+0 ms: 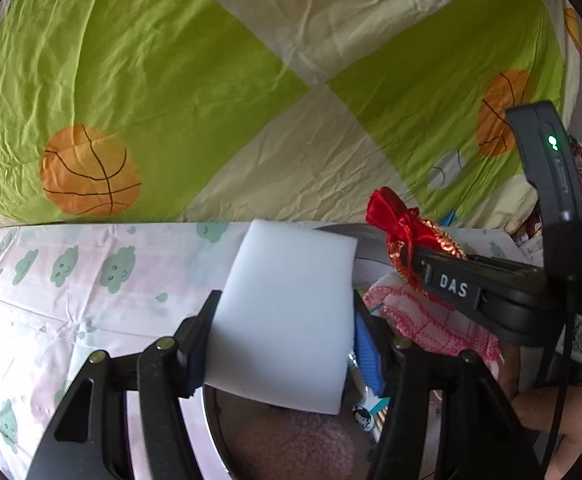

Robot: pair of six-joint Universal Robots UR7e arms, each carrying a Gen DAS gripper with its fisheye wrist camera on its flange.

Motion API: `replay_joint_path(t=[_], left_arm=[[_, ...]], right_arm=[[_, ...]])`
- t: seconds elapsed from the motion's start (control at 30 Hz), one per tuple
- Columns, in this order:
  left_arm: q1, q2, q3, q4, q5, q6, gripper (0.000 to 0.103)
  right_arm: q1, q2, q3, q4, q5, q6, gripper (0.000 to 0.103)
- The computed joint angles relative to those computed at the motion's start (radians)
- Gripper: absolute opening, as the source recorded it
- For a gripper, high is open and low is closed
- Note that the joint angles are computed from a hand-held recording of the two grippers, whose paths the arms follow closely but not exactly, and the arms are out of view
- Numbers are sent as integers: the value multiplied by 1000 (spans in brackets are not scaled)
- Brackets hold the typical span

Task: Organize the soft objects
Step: 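Lower both tools into the tin and open them to release sponge and pouch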

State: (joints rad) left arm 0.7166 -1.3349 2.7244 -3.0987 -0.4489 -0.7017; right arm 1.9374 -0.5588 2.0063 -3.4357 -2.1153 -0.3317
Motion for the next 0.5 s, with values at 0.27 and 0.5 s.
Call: replay_joint_path(t=[0.27,0.5], left_arm=[[42,79,-17,-56,-35,20,59],[34,82,-17,-38,-45,-4,59]], right_arm=[[-22,26,-56,134,-10,55,51],[-92,-113,81,93,280,98,61]])
